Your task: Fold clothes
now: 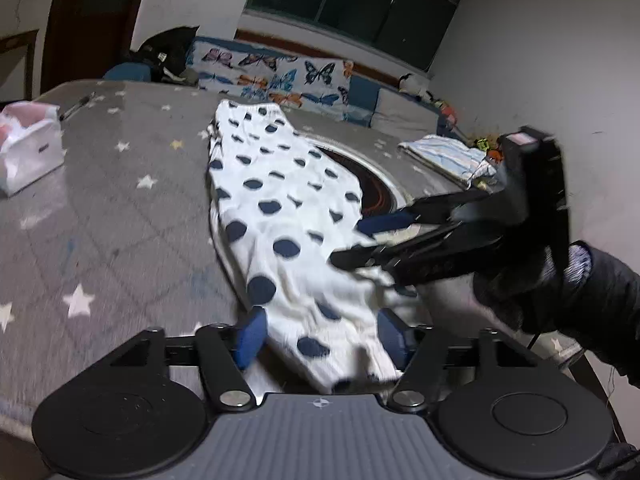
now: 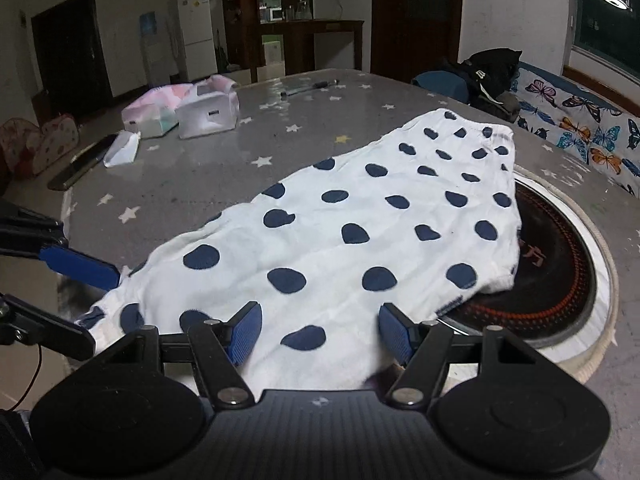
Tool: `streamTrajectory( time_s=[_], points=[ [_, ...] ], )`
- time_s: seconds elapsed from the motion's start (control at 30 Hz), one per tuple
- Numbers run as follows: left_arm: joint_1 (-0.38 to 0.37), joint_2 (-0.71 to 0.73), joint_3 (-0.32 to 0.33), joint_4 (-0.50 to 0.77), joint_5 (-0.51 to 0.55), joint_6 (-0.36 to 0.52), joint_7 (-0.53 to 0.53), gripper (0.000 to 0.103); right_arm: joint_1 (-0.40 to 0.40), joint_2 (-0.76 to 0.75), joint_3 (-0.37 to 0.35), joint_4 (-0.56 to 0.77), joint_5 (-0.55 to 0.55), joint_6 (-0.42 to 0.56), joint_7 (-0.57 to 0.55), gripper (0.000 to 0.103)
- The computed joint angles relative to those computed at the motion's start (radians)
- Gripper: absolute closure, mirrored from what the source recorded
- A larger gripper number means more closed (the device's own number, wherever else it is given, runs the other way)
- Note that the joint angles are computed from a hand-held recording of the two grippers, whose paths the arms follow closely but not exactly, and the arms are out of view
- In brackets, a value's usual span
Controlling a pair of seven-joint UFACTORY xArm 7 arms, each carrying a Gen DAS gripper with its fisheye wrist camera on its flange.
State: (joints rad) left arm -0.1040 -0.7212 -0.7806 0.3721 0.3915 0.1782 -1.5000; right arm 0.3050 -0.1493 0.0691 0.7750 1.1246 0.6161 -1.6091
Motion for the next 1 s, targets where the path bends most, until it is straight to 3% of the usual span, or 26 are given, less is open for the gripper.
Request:
streamTrajectory(
  time_s=[0.3,0.47,0.63,0.77,1.0],
  points=[
    [-0.042,0.090,0.029,0.028,-0.008,0.034,-0.014,0.035,-0.019,-0.137,-0.057,-0.093,-0.061,0.073,-0.023,0.036],
    [-0.044,0.089,0.024,0.024,0.009,0.026,-0.041,0.061,-0.012,-0.171,-0.076,-0.128,-0.104,0.098,-0.009,0.036],
    [-0.083,0.055,0.074,-0.007,-0.001,0.030,-0.030,0.082,-0.007,-0.160,-0.090,-0.110,-0.109,0.130,0.013,0.036],
    [-0.134,0.006,0.125,-0.038,-0.021,0.075,-0.010,0.081,-0.012,-0.117,-0.086,-0.054,-0.085,0.131,0.032,0.036],
    [-0.210,-0.120,0.192,-0.112,-0.064,0.053,0.036,0.048,-0.046,0.069,-0.037,0.151,-0.045,0.077,0.110,0.036]
  ],
)
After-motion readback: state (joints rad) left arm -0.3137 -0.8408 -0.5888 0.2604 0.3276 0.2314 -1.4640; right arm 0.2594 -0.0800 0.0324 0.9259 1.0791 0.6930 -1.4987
